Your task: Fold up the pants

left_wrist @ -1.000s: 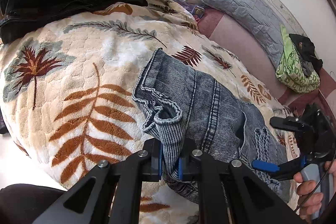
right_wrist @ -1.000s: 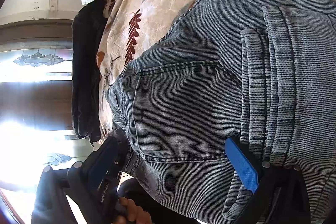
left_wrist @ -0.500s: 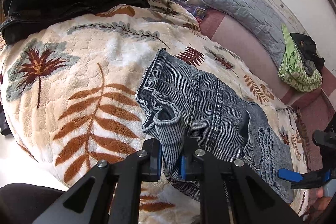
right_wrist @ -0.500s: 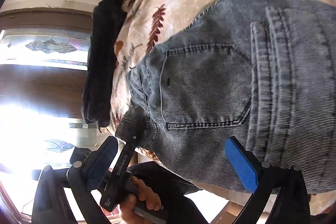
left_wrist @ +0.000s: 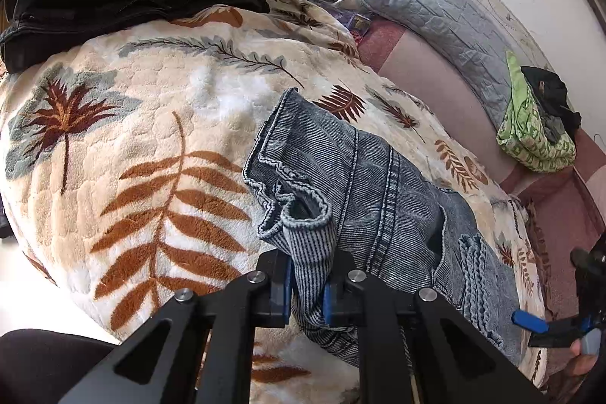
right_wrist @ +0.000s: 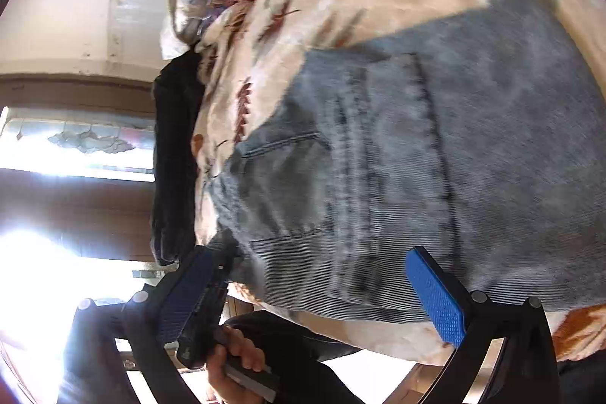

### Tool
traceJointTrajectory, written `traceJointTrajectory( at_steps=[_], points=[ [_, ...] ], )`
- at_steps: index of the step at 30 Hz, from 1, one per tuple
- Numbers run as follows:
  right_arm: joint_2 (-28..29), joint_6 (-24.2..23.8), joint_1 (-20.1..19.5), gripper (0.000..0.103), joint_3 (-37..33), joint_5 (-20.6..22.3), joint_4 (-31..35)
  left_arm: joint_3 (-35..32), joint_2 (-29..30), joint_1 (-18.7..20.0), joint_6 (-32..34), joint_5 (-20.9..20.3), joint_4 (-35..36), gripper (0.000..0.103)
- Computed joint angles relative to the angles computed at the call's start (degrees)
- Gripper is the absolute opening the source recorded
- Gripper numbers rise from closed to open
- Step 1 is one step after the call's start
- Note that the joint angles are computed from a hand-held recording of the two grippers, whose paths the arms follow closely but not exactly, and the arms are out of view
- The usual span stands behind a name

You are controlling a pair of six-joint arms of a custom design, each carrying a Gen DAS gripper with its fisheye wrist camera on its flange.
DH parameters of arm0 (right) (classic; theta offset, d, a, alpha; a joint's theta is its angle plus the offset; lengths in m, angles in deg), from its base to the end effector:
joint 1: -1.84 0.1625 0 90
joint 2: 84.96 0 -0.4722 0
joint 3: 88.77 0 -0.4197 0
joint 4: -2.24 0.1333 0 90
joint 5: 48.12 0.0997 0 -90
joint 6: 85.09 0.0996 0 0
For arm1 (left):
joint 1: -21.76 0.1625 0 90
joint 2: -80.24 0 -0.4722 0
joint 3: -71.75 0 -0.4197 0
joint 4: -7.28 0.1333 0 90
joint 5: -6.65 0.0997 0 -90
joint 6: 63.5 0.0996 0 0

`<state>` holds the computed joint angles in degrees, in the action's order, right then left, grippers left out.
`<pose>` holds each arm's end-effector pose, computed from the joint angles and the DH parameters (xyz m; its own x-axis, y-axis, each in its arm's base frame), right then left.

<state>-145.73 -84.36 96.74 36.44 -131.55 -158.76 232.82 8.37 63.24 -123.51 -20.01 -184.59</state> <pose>0.1888 -0.5077 0.1090 -0.9897 -0.0853 -0.1151 -0.0723 0.9910 -0.1128 -0.0474 -0.3387 0.1699 -0.8550 -0.4566 -0.2459 -0.0192 0.5017 -0.8648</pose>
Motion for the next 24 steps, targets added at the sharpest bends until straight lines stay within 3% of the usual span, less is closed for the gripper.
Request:
traceJointTrajectory(
  at_steps=[3,7,10,13,17,24],
  points=[
    [6.0,1.0,1.8,0.103,-4.2,2.9,1.3,-0.1,0.0,-0.1,-0.2,0.4,0.5,0.012],
    [14.4,4.5,3.2,0.103,-9.9,-5.8,3.5,-0.4,-0.3,-0.6,0.0,1.2,2.2,0.011],
    [10.6,1.5,3.1,0.102,-8.1,0.8,3.8,-1.2,-2.2,-2.3,-0.7,3.0,7.4,0.011],
    [4.4,-0.3,1.3,0.102,-3.6,1.6,-0.3,-3.3,-3.1,-5.4,-0.8,5.9,14.3,0.010],
    [-3.7,-1.7,-4.3,0.102,2.1,0.1,-5.1,-8.0,0.4,-9.5,4.9,8.8,16.9,0.010],
    [-14.2,-3.0,-16.8,0.102,7.9,5.2,-7.8,-17.7,16.8,-15.9,27.9,9.8,1.7,0.010]
  ],
)
